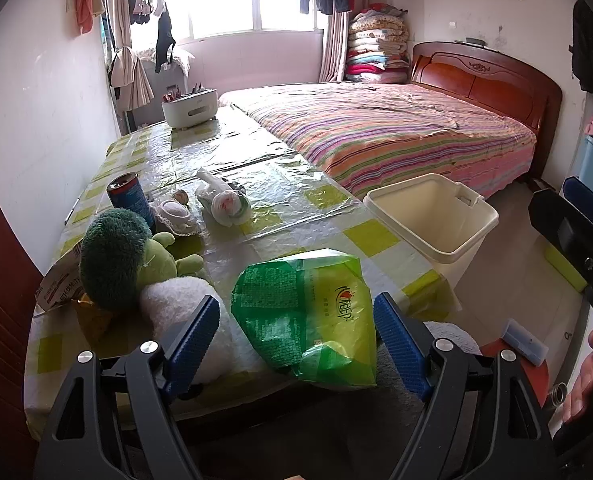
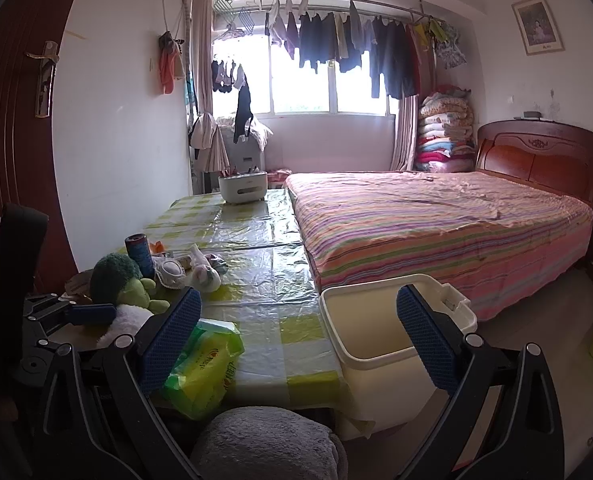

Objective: Collect trash

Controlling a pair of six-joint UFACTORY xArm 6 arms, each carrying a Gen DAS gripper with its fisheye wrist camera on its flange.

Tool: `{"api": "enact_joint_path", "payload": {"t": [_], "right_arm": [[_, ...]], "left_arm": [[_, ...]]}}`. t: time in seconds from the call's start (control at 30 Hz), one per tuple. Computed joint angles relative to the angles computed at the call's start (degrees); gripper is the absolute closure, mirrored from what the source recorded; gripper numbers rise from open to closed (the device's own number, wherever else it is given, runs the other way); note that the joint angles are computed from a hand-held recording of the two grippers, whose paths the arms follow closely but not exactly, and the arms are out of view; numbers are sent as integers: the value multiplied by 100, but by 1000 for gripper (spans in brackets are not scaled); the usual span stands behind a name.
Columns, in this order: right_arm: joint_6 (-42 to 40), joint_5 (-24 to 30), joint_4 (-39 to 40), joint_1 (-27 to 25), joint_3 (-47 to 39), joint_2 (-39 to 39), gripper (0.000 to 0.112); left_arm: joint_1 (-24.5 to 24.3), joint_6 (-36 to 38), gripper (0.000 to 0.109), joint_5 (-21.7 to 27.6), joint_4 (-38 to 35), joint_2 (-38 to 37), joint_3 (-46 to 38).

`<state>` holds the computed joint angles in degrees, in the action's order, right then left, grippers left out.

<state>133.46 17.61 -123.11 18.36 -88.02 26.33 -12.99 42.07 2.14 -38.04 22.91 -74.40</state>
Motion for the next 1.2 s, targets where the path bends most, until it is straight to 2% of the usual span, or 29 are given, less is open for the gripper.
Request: {"api": "enact_joint_path", "payload": {"t": [0.8,1.2], "right_arm": [[-22,-75,35,-15,-21,40,16],[-7,-129,38,-36,-68,100,16]], "left_arm": [[12,76,31,-29,-34,7,55],[29,-226,31,-33,290,41,78]]}}
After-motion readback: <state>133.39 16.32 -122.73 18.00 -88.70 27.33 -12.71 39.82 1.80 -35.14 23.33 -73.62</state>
